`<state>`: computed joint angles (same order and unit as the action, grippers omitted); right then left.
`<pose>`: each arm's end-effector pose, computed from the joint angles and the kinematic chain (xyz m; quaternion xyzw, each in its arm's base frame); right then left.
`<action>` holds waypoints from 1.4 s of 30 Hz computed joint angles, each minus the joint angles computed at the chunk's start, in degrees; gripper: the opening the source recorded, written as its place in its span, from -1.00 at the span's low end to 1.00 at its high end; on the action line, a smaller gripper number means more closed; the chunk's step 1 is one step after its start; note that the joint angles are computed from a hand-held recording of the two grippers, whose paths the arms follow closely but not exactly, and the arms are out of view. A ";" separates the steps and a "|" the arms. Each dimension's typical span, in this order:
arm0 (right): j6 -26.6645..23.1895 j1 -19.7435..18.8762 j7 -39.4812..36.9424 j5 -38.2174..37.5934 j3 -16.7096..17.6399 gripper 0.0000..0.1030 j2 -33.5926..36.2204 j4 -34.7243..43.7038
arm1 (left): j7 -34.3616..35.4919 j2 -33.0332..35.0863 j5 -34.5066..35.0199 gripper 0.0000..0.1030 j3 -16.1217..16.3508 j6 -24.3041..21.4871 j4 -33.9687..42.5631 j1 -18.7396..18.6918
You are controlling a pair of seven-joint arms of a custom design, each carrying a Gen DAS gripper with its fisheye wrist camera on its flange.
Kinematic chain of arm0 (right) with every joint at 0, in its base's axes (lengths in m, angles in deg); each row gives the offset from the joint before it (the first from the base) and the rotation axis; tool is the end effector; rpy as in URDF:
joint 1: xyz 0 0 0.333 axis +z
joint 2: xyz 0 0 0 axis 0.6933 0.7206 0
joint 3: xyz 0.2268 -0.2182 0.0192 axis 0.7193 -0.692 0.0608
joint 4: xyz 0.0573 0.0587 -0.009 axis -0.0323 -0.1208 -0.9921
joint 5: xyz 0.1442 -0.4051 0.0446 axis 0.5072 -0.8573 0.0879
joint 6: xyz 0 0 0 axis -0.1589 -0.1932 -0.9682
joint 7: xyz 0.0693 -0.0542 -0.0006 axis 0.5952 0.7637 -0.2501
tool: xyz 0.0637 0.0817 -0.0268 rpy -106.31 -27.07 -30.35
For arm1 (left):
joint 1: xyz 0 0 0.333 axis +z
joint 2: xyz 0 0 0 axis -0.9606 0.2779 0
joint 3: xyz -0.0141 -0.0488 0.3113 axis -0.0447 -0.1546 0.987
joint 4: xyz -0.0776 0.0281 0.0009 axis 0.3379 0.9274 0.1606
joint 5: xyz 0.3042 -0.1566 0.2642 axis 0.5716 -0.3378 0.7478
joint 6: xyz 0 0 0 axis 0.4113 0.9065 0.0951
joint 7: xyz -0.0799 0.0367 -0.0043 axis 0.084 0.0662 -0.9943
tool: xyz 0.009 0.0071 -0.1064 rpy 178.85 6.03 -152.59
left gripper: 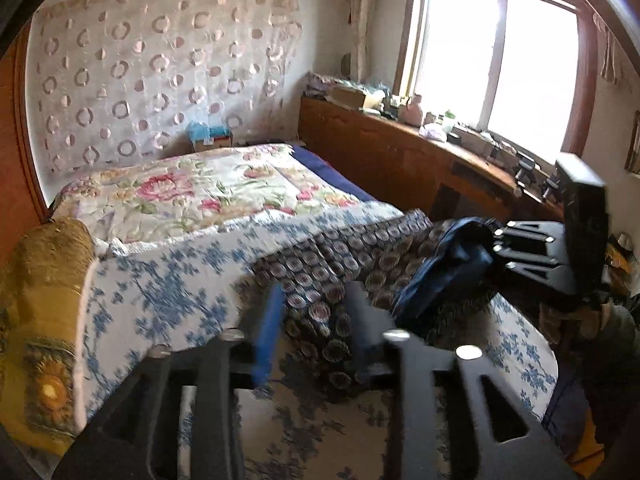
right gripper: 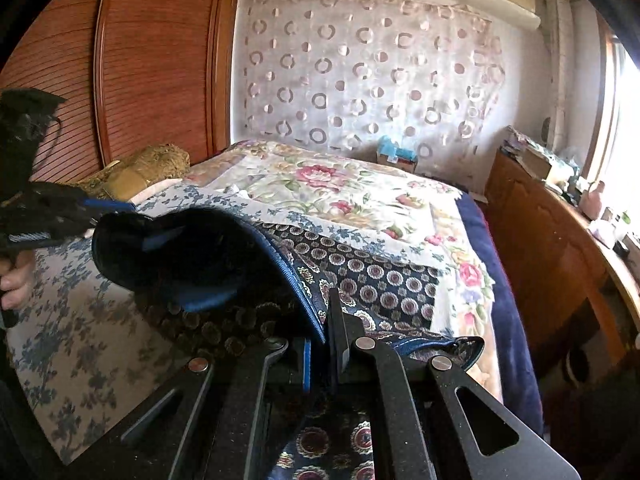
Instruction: Fold small clothes
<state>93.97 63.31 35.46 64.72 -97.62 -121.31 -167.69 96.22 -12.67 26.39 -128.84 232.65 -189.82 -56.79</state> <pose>0.4364 -0.0013 0.4697 -0.7985 0.3771 -0.2541 0.3946 0.4242 -0.2505 0.4226 -0.5858 0.6648 -0.3938 0.2443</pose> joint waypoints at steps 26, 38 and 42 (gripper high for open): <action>-2.38 -8.88 18.69 -12.72 9.61 -0.04 20.27 18.88 | -3.88 19.72 18.48 0.27 -3.52 -7.01 13.27 11.92; 0.05 -10.27 26.45 -22.40 10.51 0.17 19.60 20.04 | 5.61 23.79 9.91 0.27 2.54 -8.30 15.26 4.30; 4.18 -12.32 32.91 -30.14 13.00 0.17 21.63 21.06 | 3.11 23.16 12.14 0.27 5.99 -8.12 15.04 1.21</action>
<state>98.15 50.99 68.37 34.58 -84.62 -99.69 -146.64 99.33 10.49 38.53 -122.86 224.53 -174.79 -55.58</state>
